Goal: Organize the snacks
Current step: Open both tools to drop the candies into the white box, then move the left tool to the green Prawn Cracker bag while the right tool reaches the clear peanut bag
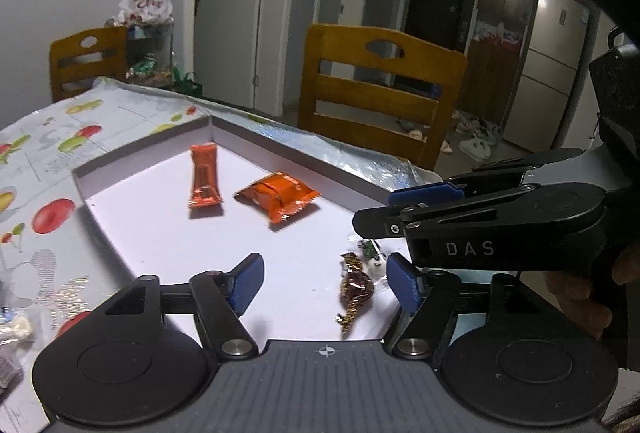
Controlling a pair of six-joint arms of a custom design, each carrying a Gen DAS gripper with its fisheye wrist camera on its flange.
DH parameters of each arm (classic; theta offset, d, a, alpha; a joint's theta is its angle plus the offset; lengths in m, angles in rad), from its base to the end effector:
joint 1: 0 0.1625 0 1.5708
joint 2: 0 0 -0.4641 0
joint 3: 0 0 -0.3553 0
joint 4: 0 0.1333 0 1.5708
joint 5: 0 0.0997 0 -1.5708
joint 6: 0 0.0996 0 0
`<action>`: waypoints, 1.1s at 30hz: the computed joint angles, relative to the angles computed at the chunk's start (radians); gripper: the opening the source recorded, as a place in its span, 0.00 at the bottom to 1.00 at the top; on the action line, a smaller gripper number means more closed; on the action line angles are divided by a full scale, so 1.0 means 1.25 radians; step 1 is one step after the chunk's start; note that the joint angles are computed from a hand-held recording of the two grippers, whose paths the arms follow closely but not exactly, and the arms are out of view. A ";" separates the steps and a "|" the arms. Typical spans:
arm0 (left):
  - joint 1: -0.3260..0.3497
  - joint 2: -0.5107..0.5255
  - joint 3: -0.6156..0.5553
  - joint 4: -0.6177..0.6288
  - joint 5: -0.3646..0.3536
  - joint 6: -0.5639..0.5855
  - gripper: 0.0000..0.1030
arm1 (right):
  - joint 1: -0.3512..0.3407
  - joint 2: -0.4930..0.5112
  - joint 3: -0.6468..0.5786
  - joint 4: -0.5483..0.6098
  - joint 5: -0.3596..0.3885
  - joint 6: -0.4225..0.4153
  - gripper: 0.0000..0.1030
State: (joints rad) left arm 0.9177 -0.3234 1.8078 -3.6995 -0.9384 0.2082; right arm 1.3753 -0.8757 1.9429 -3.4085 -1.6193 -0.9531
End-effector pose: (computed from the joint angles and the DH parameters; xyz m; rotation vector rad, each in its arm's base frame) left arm -0.2112 -0.5922 -0.0483 0.7929 2.3778 -0.9910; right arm 0.0076 -0.6229 0.2058 0.9227 -2.3862 0.8373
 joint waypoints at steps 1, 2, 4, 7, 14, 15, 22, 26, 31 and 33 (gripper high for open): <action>-0.002 -0.002 0.008 -0.013 0.006 0.003 0.70 | 0.003 0.000 0.000 0.001 -0.001 0.001 0.35; -0.003 -0.004 0.015 -0.024 0.010 0.005 0.71 | 0.005 0.000 0.002 0.002 0.000 0.001 0.35; -0.005 -0.008 0.030 -0.046 0.019 0.006 0.73 | 0.011 0.000 0.007 -0.001 0.000 -0.002 0.35; -0.009 -0.017 0.053 -0.076 0.032 0.007 0.76 | 0.020 0.003 0.013 -0.003 0.002 -0.005 0.35; -0.018 -0.031 0.111 -0.163 0.072 0.016 0.81 | 0.048 0.013 0.025 -0.002 0.000 -0.005 0.37; -0.020 -0.032 0.119 -0.178 0.080 0.020 0.81 | 0.051 0.015 0.026 -0.001 -0.001 -0.007 0.37; -0.040 -0.045 0.182 -0.272 0.144 0.052 0.87 | 0.081 0.026 0.046 -0.017 -0.004 -0.009 0.48; -0.046 -0.065 0.224 -0.317 0.181 0.036 0.88 | 0.102 0.034 0.045 -0.007 -0.001 -0.006 0.49; -0.056 -0.090 0.284 -0.380 0.243 0.010 0.89 | 0.130 0.046 0.052 -0.004 0.012 -0.013 0.52; -0.061 -0.100 0.309 -0.408 0.269 -0.004 0.90 | 0.141 0.052 0.055 -0.002 0.015 -0.017 0.52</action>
